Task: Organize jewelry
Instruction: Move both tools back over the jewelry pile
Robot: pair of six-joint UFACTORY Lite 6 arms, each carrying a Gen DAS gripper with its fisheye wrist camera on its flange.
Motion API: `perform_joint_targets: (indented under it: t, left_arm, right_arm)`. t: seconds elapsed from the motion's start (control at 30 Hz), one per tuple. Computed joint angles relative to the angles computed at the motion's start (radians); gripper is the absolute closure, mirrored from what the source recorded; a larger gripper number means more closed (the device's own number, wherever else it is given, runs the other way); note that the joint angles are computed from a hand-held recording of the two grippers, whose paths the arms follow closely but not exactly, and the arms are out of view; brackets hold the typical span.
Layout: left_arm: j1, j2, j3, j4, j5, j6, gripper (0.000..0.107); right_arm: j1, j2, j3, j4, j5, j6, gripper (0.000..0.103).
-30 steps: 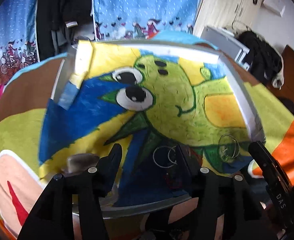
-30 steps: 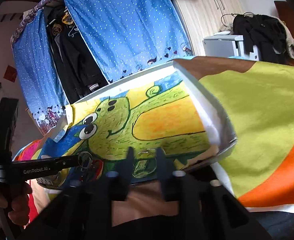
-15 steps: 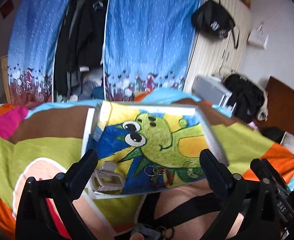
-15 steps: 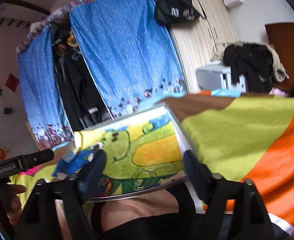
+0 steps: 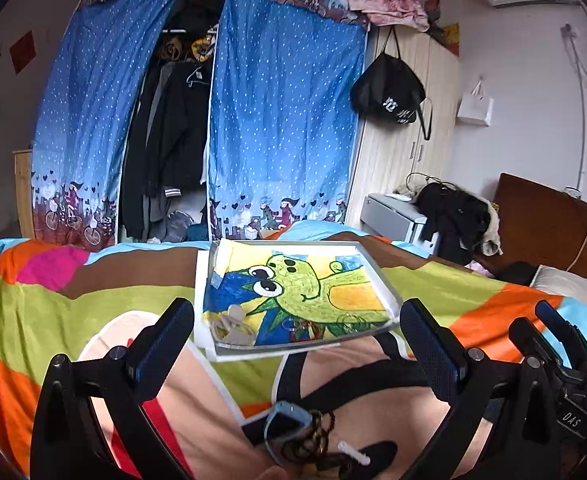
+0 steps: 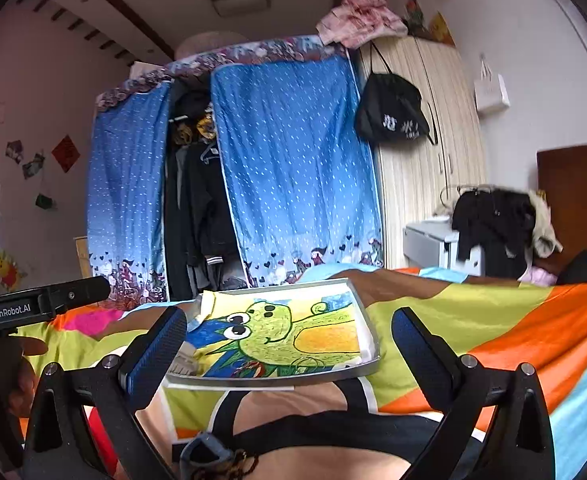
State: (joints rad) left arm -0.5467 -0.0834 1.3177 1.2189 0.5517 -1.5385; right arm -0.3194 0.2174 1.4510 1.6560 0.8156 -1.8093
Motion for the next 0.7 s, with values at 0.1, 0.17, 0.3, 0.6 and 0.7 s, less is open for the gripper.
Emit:
perform_joint_targets:
  t: [0.1, 0.17, 0.3, 0.6, 0.7]
  left_arm:
    - [-0.096, -0.101, -0.114, 0.101, 0.099, -0.103, 0.006]
    - [-0.161, -0.166, -0.192, 0.155, 0.165, -0.16, 0.006]
    - [-0.279, -0.274, -0.338, 0.226, 0.288, -0.269, 0.006]
    - [-0.379, -0.49, -0.613, 0.151, 0.321, -0.438, 0.006]
    - [-0.418, -0.523, -0.668, 0.11, 0.317, -0.455, 0.006]
  right_arm:
    - [-0.039, -0.112, -0.13, 0.021, 0.035, -0.042, 0.0]
    - [-0.069, -0.182, -0.21, 0.027, 0.062, -0.057, 0.0]
    - [-0.126, -0.299, -0.338, 0.008, 0.107, -0.06, 0.0]
    - [-0.241, -0.463, -0.529, -0.115, 0.181, -0.009, 0.0]
    - [-0.282, -0.5, -0.577, -0.174, 0.204, 0.024, 0.0]
